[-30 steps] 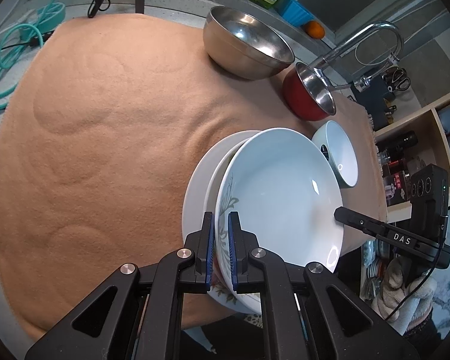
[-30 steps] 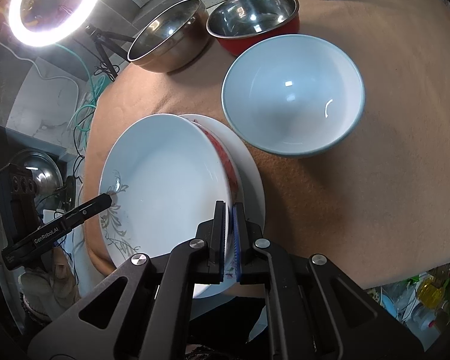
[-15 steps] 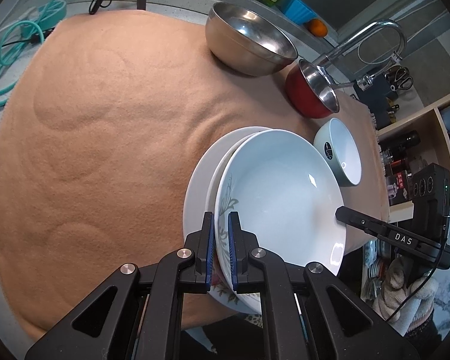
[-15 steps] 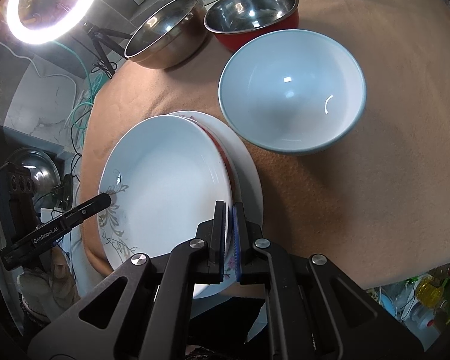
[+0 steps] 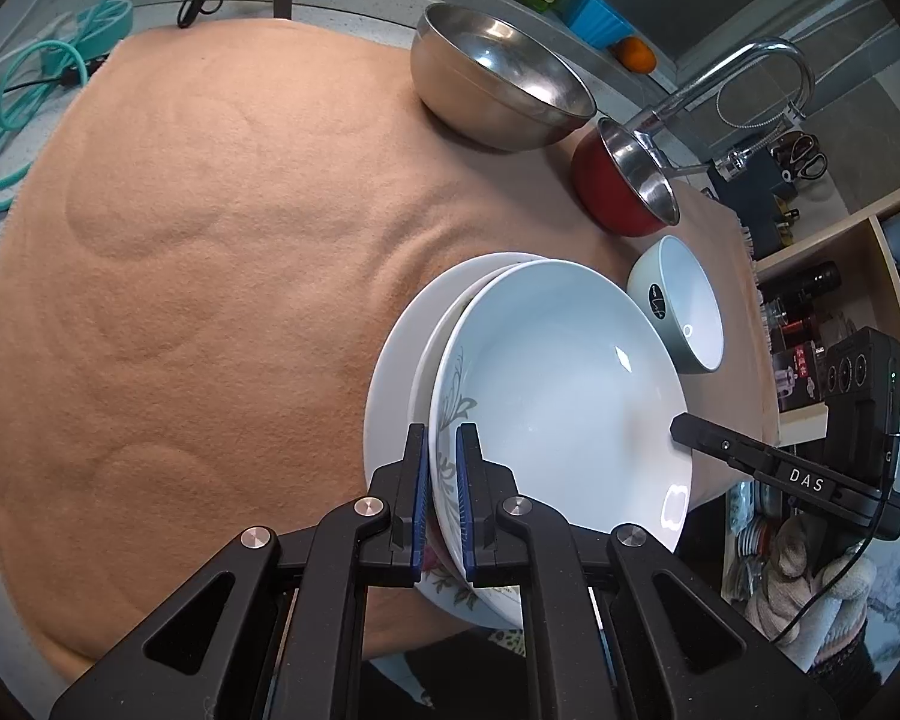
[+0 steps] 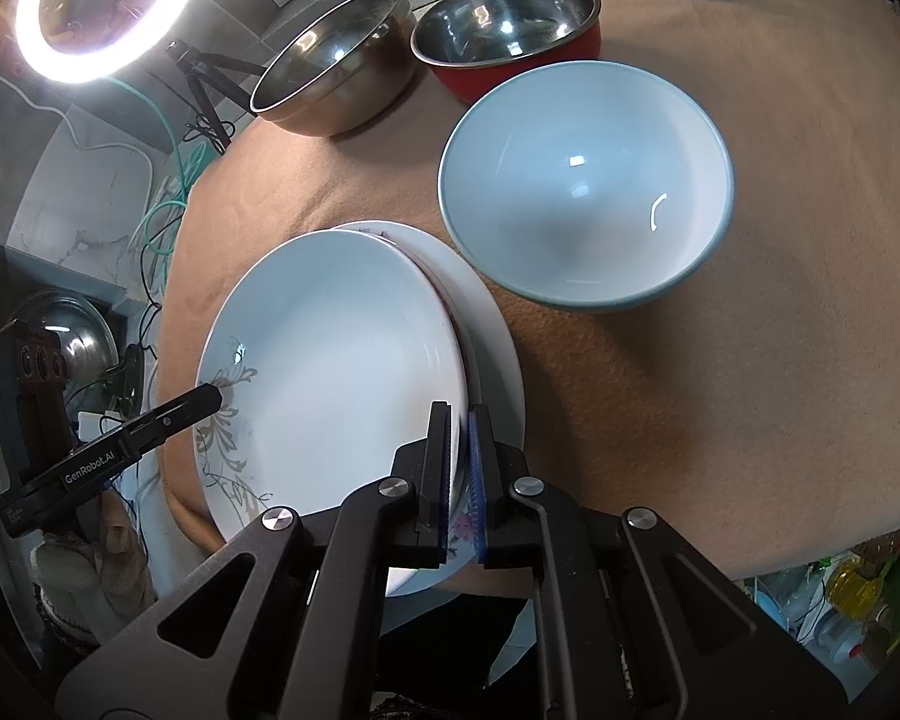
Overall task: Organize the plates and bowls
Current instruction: 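Lower the held plate onto the pink-flower plate stack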
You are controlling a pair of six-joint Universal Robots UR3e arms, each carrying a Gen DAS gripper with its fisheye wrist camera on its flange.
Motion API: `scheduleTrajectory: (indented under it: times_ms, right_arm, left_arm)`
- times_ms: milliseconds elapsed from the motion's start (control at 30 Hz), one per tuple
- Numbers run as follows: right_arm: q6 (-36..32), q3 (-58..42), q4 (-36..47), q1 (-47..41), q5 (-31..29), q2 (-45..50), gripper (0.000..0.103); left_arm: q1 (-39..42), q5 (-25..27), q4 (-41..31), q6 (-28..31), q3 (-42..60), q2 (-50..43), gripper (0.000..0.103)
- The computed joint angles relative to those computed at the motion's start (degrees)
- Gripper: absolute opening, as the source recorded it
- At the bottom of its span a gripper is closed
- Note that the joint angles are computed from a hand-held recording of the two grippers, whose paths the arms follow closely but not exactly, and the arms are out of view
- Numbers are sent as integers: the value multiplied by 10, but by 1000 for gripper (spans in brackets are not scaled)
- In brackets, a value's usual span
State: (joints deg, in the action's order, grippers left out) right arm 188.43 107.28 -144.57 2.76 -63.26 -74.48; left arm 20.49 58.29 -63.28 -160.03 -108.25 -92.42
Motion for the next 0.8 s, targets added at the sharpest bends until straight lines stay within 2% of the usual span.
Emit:
scheduleTrajectory:
  times_ms: [500, 800]
  right_arm:
    - [-3, 15, -6, -5, 7, -13, 7]
    - [-8, 22, 2, -20, 8, -41, 9]
  left_arm:
    - [9, -6, -4, 2, 0, 7, 7]
    - [39, -30, -24, 0, 9, 18, 8]
